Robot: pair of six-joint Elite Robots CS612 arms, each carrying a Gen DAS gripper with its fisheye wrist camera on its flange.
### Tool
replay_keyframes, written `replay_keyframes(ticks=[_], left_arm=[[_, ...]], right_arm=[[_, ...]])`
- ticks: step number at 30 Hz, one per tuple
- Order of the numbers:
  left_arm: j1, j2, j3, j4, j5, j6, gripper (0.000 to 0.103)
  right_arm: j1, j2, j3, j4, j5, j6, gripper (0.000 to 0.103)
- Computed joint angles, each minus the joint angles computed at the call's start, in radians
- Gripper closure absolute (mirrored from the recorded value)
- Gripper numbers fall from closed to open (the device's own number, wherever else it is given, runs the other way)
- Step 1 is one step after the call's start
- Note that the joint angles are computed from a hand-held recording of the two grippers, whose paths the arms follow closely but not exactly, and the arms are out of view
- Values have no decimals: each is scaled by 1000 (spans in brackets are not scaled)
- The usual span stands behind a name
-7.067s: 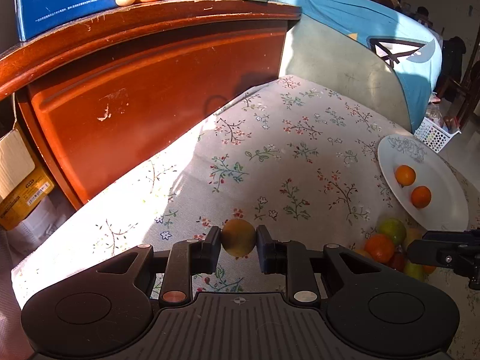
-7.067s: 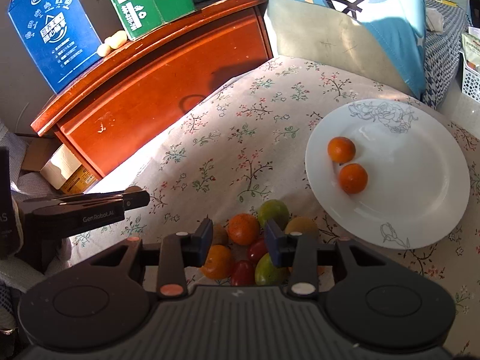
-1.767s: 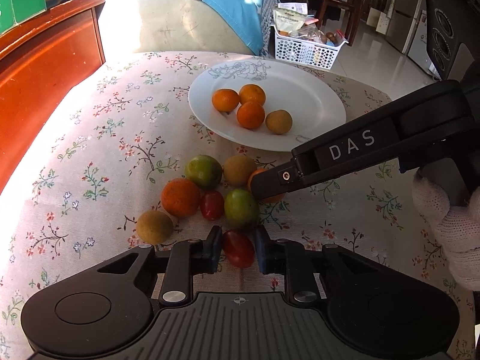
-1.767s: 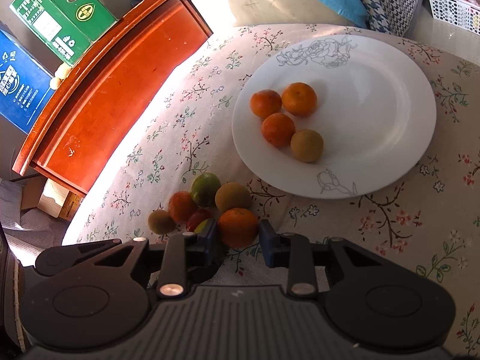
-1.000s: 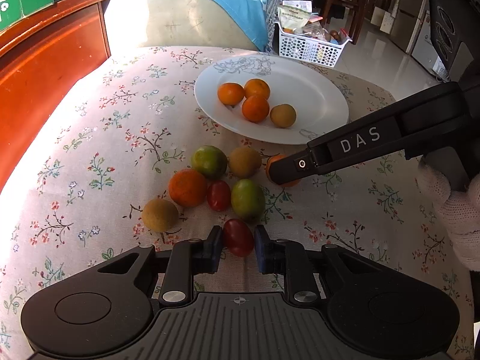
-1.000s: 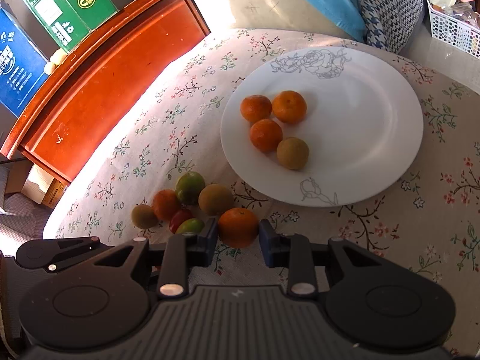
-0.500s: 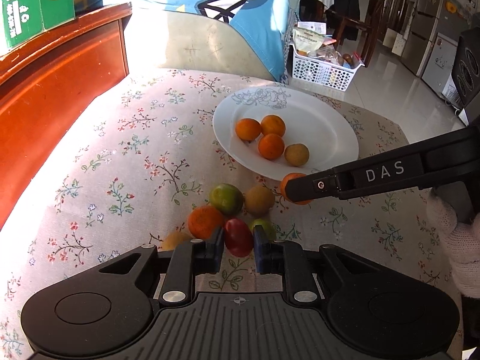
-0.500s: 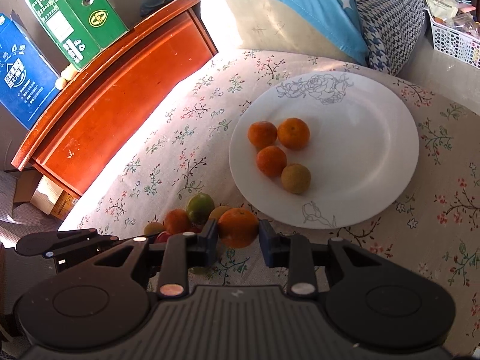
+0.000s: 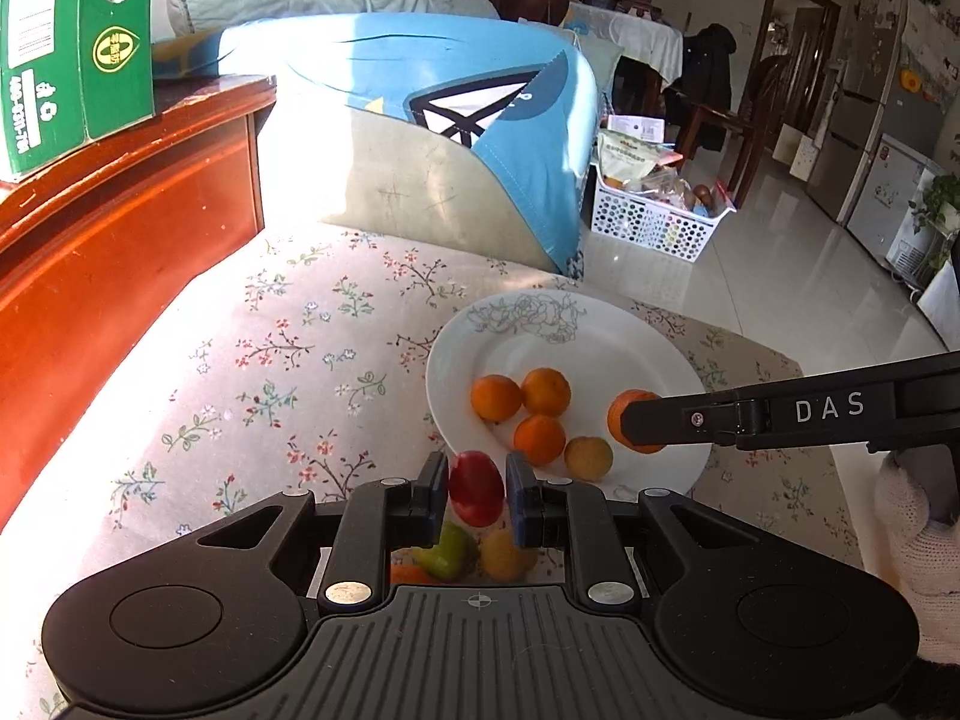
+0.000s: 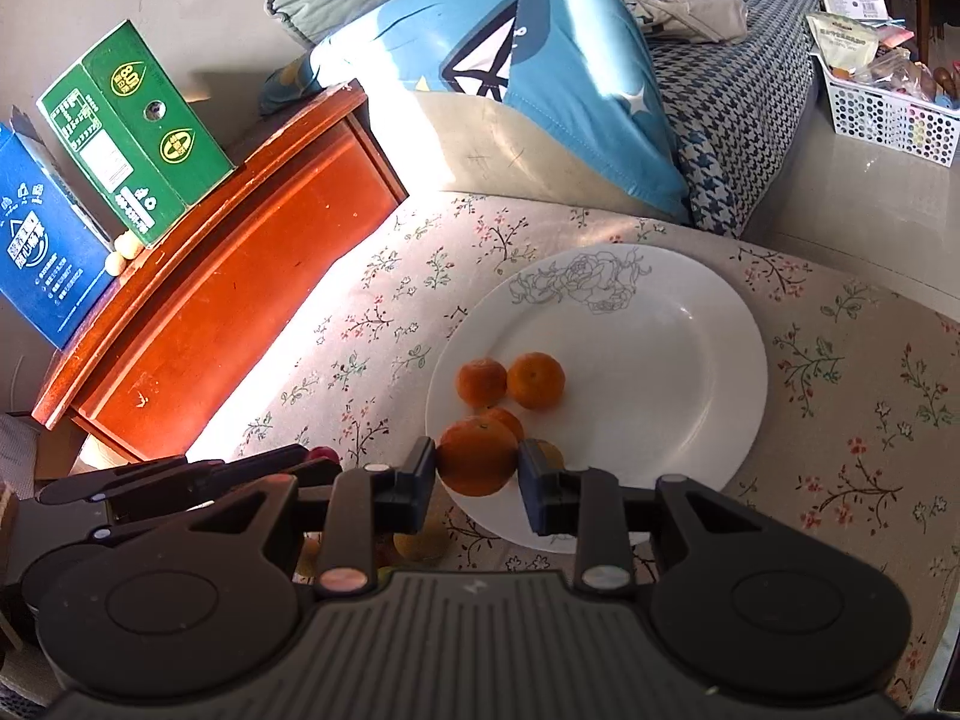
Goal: Organize fruits
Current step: 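Lift the red tomato with the left tool while the right tool carries the orange over the plate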
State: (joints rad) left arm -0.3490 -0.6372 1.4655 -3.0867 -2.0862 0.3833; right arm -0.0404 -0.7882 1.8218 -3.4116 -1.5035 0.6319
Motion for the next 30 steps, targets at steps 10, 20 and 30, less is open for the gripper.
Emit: replay_keyframes(ticks=[10,20,30], left_arm=[[-19,22,-58,25,-7,-56,85],[-6,28,-93,191,44,3,83],[40,21,-94,275,61,62,82]], right_arm=[[-25,3,-8,15,-40,-3,73],[-31,3,-3,29,2,26,73],[-25,3,-6,52,24,-5,73]])
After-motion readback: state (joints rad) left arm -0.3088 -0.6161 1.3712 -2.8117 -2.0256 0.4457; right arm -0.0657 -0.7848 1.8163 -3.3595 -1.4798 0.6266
